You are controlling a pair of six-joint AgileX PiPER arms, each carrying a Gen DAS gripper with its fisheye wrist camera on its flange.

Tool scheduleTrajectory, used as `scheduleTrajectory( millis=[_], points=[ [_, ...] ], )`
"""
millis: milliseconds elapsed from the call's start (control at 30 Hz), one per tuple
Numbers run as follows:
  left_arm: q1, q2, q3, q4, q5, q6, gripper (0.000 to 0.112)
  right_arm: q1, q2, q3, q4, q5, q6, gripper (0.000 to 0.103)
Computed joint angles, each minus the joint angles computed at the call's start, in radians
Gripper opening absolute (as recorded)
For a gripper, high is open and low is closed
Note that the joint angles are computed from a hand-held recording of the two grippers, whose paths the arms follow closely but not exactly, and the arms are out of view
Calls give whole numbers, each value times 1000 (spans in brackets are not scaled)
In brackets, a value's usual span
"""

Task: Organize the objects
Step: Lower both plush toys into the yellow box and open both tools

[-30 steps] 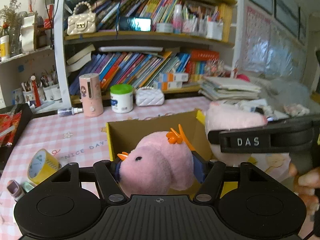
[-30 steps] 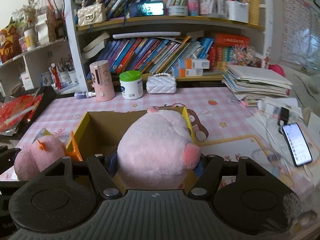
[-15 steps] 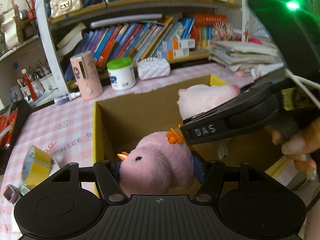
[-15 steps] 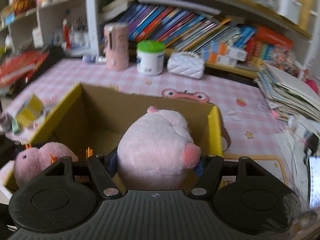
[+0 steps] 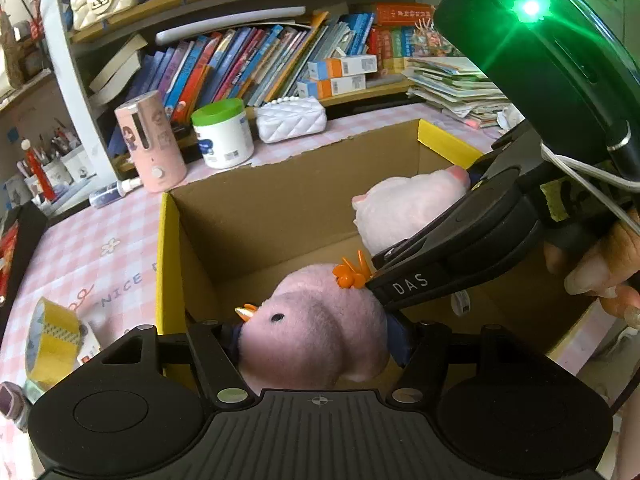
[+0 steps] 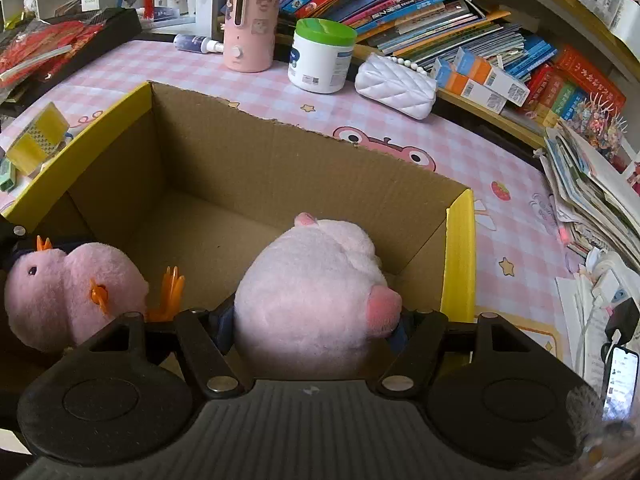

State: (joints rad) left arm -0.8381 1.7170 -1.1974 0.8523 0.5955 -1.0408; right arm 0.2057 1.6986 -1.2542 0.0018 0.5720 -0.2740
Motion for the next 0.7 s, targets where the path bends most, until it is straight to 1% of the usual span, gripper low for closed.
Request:
scheduleTrajectory(
  millis=[133,233,300,333,367,433,600,633,700],
  points=[
    [-4,11,-9,13,11,-13,65,-7,6,-12,5,8,-13,68],
    [-10,4,-2,23,23,-49,67,-22,8,-16,57,11,-63,75],
    [-24,-9,11,59,40,-98,75,-39,-12,9,121,-18,-116,89],
    [-32,-17,20,87,49,-128,83,-48,-29,28,162,-41,-143,92],
    [-45,-32,35,125,56,-166,87,-52,-40,39,183,-52,-152,92],
    [-60,-61,57,169,59,-205,87,-61,-66,62,231,-66,-174,92],
    [-128,-155,123,276,124,-327,90,-70,-197,172,310,-128,-171,92],
    [-143,-180,143,297,137,-356,91,-71,-235,201,320,-143,-161,92],
    [-169,-226,176,322,157,-391,92,-65,-297,247,284,-169,-92,92]
  ],
)
